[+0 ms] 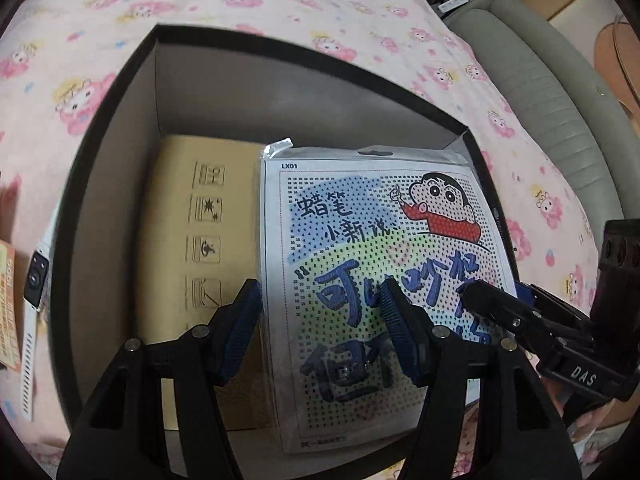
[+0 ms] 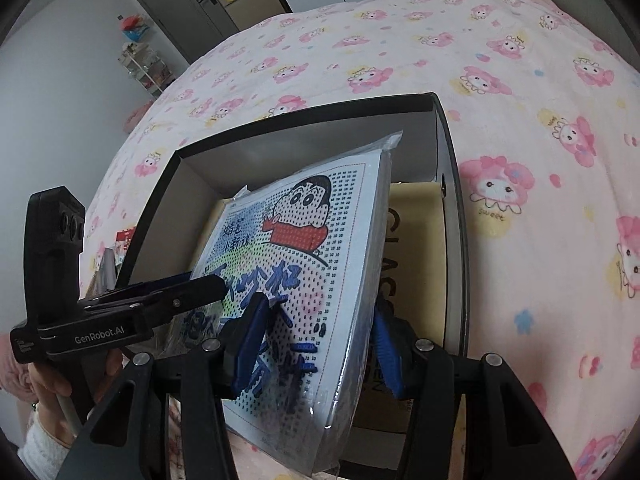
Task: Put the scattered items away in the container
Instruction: 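Carry the Shin-chan bead-art package with both grippers over the black box, then lower the package upright into the box beside the tan cardboard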
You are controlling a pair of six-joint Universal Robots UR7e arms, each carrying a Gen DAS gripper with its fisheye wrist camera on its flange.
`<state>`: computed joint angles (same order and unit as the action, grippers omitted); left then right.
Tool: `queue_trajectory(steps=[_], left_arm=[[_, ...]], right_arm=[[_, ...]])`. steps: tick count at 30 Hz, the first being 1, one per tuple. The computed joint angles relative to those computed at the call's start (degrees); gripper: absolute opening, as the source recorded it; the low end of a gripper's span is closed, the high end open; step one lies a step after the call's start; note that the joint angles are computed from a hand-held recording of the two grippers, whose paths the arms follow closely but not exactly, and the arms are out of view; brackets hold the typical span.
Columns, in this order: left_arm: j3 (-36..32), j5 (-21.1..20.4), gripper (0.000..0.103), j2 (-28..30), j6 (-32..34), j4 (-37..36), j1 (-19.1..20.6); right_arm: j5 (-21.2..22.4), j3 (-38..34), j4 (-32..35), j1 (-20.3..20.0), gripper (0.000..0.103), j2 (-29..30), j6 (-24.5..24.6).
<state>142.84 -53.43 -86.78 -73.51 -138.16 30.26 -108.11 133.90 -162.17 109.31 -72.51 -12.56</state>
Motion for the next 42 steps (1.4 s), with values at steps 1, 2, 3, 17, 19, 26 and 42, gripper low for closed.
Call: queue_trajectory(steps=[1,2,3,17,19,26,42], left_arm=[[0.03,-0.23,0.062,0.19,-0.49,0.26,-0.02],[-0.01,-0.44,0.062,0.42,-1.02,0.80,-0.14],[-0.46,-0.39,0.061,0.51,-0.75,1.86,0.07],[-3.37,-7.50,0.061,-0.42,-1.74,9.63,2.79],[-3.45,-7.62,0.061,-1.57,-3.36,11.24,2.91],[-4.15,-4.59,0.061,-3.86,-6.03,14.09,2.81],[-6.41,-9.52,0.060,-1.11,-3.52,15.11,6.72]], right_arm=[[-0.94,-0.06,-0.13,0.41,0.047,0.26,-0.26],[-1.48,-0.18,-0.29,0.56,0.047,0.59,-0.71],[-1.94,-0.09,-0.43,0.77,0.047,0.72,-0.99],[-11.68,-2.46,1.75,5.24,0.051,4.62,-2.41],[-10.86,-4.22,5.04,5.09,0.051,4.92,-2.38],[-11.78,-5.61,2.30,6.25,0.051,6.27,-2.84],[-6.95,-6.21,9.38,2.51,0.050,7.38,0.78]])
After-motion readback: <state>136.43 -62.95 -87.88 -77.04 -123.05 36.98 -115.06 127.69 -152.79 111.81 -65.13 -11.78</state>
